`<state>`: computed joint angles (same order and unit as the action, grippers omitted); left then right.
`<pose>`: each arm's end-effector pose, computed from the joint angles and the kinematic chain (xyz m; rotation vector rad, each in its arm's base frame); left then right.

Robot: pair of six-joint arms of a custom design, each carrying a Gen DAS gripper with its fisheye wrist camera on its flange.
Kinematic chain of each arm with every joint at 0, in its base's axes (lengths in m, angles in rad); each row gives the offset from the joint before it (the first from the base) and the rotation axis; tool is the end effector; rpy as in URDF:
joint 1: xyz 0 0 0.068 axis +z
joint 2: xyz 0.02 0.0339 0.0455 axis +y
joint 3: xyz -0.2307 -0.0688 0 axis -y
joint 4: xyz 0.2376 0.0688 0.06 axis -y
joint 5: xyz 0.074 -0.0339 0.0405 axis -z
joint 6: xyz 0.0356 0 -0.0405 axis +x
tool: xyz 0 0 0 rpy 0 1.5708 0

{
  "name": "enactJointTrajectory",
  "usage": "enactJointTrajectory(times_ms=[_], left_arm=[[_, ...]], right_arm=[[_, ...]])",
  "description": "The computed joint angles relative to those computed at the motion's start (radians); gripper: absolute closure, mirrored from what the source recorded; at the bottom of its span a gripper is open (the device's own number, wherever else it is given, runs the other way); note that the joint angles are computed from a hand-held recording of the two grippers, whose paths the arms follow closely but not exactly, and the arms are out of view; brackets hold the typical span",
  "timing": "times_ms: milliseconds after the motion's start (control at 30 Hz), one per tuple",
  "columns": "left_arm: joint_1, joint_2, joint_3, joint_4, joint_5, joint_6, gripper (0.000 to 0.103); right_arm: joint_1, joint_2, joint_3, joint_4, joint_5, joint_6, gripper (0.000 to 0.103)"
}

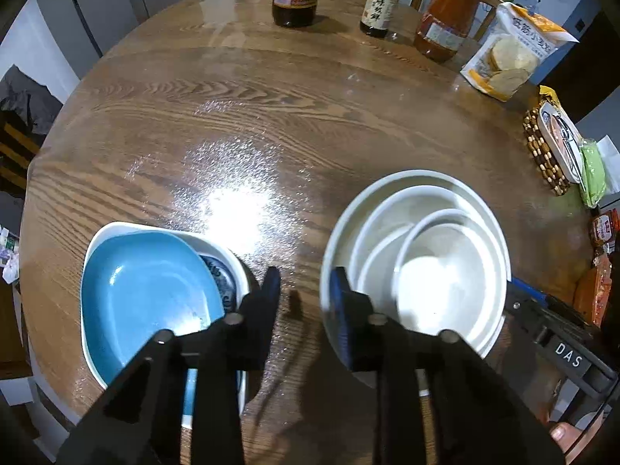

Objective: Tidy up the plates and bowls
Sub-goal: 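Close both grippers on the rim of the nested white bowl stack, then lift the nested bowl stack and carry it over the blue dish stack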

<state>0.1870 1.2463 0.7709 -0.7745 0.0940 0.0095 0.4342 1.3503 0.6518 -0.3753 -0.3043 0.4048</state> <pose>0.2165 0.0376 0.1729 -0.2279 2.8028 -0.0870 0.2147 0.1113 0.1369 -0.1465 2.7321 0.6654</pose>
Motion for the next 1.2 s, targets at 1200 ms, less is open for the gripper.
enactJointTrajectory(times_ms=[1200], left_arm=[[-0.134, -0.147, -0.112, 0.08, -0.153, -0.08, 0.101]], right_arm=[[0.113, -0.058, -0.003, -0.007, 0.113, 0.045, 0.09]])
